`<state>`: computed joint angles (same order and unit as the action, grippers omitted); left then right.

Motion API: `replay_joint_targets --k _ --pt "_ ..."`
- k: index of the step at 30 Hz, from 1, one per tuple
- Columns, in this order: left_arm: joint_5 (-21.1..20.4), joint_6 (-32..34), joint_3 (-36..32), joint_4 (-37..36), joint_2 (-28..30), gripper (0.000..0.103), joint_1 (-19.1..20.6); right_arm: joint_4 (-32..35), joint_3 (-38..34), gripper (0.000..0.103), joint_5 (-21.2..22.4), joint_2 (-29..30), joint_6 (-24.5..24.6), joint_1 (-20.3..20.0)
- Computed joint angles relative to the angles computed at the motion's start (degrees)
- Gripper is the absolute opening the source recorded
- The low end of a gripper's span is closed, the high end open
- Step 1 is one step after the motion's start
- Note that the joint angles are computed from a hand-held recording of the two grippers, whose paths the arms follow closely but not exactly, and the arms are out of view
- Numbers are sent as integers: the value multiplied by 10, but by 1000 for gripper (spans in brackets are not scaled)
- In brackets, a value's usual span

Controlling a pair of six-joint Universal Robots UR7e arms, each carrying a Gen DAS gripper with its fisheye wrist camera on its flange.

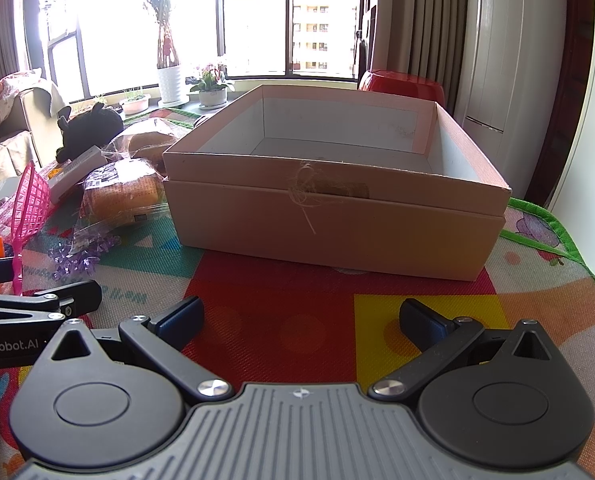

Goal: Organize objects

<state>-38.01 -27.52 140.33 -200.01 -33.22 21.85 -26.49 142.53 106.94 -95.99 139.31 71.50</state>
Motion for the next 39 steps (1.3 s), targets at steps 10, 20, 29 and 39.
replay_joint_targets --k 10,20,29,39 --pt "-17 -1 17 -36 -8 99 -2 96 -46 103 37 9 26 23" --pt "60 -52 138 -28 -104 99 -60 98 -51 103 56 19 19 35" --pt "15 32 142 -61 -156 87 17 115 -46 103 30 5 5 23" --pt "-53 127 134 -149 -120 75 47 63 -17 103 19 1 -56 45"
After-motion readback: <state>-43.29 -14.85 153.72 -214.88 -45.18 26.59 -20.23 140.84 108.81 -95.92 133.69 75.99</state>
